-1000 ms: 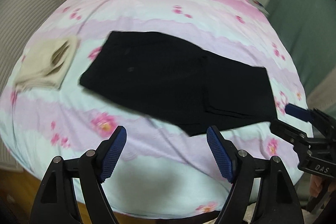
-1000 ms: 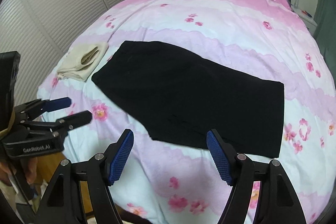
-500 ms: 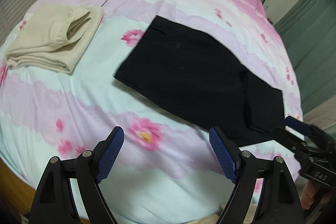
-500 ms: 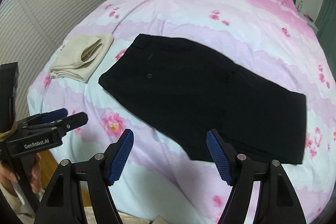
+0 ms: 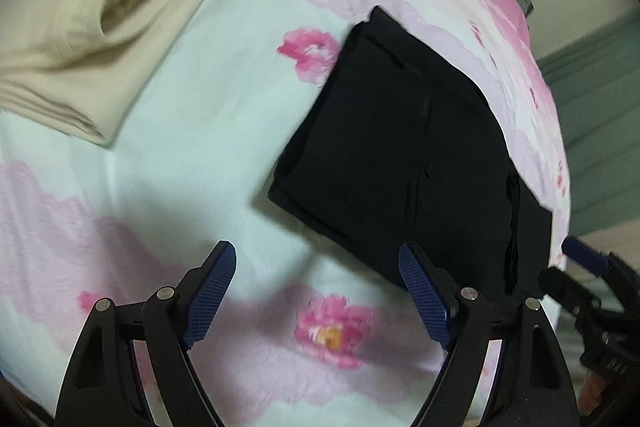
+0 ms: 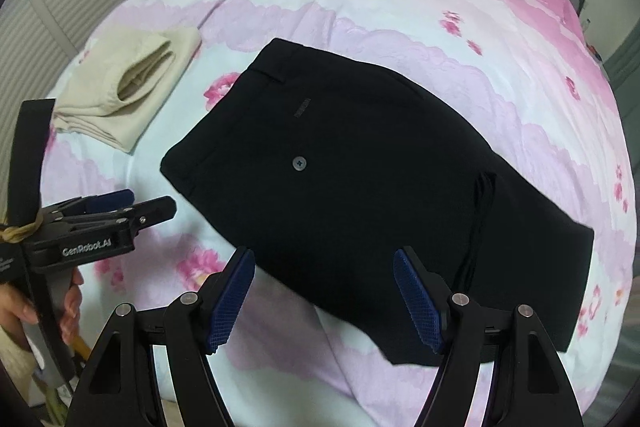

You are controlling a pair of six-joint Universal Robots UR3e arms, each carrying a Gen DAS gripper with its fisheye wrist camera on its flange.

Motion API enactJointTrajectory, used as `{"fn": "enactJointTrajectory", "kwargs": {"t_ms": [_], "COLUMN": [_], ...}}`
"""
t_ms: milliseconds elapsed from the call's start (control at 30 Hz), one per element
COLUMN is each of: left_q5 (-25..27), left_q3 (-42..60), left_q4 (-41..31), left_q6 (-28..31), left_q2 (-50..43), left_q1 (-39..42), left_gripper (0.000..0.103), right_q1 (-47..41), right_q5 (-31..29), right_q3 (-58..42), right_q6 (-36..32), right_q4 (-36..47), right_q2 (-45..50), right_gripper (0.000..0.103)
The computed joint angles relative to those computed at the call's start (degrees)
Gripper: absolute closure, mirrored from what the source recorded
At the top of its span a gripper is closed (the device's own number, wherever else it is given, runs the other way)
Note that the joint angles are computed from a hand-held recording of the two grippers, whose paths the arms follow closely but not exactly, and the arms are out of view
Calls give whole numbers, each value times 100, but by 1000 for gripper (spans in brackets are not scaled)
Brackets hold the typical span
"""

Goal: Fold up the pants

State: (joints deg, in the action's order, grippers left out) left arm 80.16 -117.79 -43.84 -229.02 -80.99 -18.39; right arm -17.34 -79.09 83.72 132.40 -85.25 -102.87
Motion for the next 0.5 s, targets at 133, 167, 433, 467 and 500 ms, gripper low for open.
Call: {"fn": "enactJointTrajectory", "kwargs": {"t_ms": [133,167,433,467,500], "left_q5": [-540,-620,-1233,-1303,-1346], "left_q3": [-728,-825,-1761,-1839,-1866], "left_q4": [977,1141,3577,3952,4197], "left_q6": [-129,-170,-967,-1094,-1172], "left_q2": [-172,-212,-1018,-1169,-1304], "left_q1": [429,486,986,1055,1110], "left_gripper": [20,20,22,22,23], "right_q1": [425,502,730,733,731], "right_q5": [-319,-377,-653,-673,-690], "right_q3": [-74,-87,-255,-288,-303], "right_q6": [207,236,222,188,147], "right_q4": [-304,-371,-425,-415,-412], "right_q2": [346,417,749,782,795], "right_gripper": [30,30,30,30,30]}}
